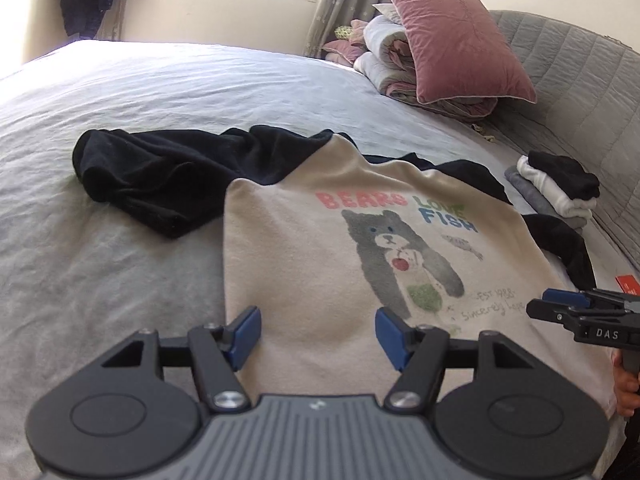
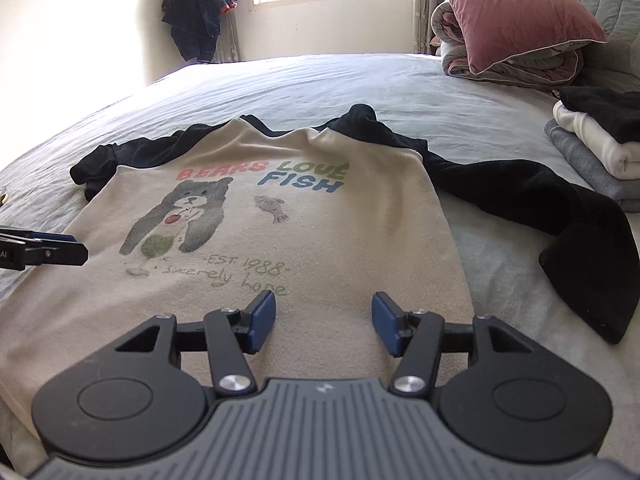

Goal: Fold clothes

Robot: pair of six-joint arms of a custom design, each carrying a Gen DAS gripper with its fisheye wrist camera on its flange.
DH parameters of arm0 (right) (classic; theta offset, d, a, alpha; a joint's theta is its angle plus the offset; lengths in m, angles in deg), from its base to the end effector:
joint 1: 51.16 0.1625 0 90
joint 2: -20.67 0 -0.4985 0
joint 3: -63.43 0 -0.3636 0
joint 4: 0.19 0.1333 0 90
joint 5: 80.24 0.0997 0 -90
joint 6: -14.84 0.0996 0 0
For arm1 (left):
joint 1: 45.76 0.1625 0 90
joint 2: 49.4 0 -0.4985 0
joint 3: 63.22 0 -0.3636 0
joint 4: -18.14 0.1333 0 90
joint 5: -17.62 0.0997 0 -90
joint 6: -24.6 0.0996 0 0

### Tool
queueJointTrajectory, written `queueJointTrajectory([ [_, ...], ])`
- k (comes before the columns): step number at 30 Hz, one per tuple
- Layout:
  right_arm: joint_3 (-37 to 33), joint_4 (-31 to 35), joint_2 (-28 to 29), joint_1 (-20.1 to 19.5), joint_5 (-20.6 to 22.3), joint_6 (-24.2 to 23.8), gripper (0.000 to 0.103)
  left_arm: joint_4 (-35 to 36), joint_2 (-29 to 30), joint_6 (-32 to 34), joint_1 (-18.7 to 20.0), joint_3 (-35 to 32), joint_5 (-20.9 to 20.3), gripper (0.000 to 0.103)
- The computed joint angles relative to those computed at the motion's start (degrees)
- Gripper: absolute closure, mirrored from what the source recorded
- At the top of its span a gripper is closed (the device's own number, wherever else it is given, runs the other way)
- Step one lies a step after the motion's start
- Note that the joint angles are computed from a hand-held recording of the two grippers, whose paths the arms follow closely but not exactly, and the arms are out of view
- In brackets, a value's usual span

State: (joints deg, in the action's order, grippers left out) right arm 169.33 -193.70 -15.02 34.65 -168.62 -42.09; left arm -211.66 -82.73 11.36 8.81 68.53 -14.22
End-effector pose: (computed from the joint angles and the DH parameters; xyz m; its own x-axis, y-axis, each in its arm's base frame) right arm 0.0871 -0.6741 0.0827 -0.5958 -0.6671 0.4472 -0.8031 0.5031 -0.3194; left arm -0.0965 -0.5116 0.1032 -0.8350 -0.2878 -0.4691 0.2504 0.5604 -0.7895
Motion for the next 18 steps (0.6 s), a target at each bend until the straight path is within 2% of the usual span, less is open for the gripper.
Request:
queueJointTrajectory([
  [2,-1.28,1.47,0.34,0.65,-0.06,0.96,0.043,0.47,-1.53,-1.51,1.12,-0.08,-0.11,0.038],
  [4,-3.12,3.28,0.96,1.51,-0.31,2.07,0.043,3.68,-3.49,-3.71,2.01,-0.73,1.89,0.037],
  [7,-6.29,5.07,2.04,2.79,-0.61,2.45,0.043,5.91,-5.69,-2.16,3.15,-2.35,4.53,0.037],
  [10,-10.26,6.12,3.24,3.97,-0.56,2.59,0.043,5.98,-7.56,3.65,4.60,-4.86,4.73,0.037],
  [14,-16.80,9.68,4.96,5.53,-0.42,5.03,0.043,8.86,-8.56,11.49,7.04,-11.00,4.64,0.035],
  [18,-23.62,12.98,7.42,6.74,-0.92,6.43,0.043,13.36,-8.83,14.05,10.01,-17.29,2.44,0.035],
])
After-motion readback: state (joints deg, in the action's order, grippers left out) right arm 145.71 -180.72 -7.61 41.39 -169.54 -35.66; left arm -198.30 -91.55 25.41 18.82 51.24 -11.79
